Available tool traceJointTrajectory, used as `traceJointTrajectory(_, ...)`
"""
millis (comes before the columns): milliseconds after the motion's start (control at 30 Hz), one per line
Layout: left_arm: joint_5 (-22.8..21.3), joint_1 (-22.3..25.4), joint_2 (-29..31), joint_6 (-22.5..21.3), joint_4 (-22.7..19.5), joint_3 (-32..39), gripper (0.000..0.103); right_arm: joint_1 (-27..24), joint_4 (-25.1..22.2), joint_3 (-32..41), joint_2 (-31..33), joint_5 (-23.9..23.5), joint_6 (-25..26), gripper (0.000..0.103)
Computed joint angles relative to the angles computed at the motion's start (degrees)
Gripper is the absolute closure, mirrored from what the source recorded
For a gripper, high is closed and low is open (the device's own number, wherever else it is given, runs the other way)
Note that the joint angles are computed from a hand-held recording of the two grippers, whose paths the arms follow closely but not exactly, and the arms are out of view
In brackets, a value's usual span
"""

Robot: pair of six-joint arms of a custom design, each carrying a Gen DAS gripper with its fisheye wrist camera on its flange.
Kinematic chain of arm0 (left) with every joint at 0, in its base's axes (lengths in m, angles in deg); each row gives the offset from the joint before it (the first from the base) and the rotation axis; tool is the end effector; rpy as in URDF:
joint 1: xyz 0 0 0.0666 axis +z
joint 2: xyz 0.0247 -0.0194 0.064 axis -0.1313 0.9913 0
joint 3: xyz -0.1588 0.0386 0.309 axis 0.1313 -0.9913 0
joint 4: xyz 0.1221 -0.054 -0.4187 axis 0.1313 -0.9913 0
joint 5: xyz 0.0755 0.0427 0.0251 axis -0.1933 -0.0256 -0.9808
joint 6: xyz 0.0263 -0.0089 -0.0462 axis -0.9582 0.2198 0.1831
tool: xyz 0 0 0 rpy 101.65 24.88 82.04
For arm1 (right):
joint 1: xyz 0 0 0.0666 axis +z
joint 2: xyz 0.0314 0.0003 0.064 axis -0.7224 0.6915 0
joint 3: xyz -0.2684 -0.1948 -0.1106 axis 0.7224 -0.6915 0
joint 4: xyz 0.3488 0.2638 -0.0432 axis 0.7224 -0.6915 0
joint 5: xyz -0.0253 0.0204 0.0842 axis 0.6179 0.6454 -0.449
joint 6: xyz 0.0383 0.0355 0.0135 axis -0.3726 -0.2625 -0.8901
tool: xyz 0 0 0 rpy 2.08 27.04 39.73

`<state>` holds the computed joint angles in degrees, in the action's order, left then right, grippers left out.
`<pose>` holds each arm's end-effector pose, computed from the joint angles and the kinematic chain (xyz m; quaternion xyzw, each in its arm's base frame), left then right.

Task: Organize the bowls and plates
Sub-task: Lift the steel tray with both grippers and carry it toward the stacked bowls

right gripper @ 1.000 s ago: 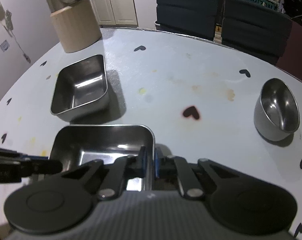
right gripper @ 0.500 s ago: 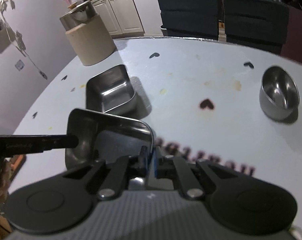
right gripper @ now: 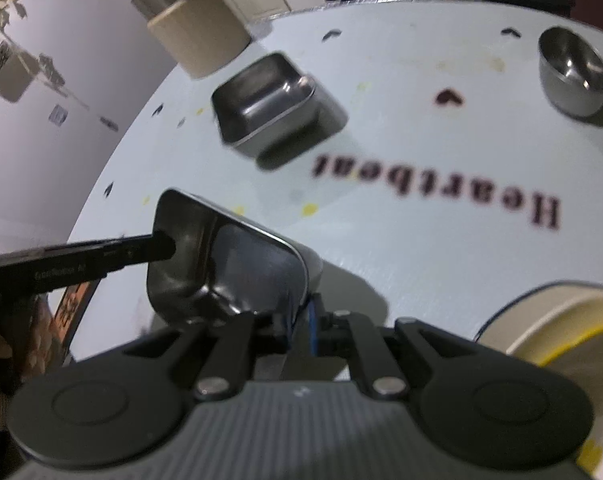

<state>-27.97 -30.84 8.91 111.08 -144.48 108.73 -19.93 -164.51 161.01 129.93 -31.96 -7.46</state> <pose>0.3448 -0.1437 0.5526 -0.1790 0.9371 -0.1039 0.2812 0.5079 0.2687 0.5382 -0.2441 0.9272 0.2631 0.1076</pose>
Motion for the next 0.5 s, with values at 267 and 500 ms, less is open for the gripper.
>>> traceJointTrajectory(267,0.7,1.1,0.2,-0.1,0.0,-1.1,0.097,0.7,0.4,-0.3,0.1,0.3,0.0,0.093)
traceJointTrajectory(500,0.8,1.6,0.6,-0.6,0.3,-1.3,0.097,1.4,2.1,-0.5,0.3,2.2,-0.5,0.092)
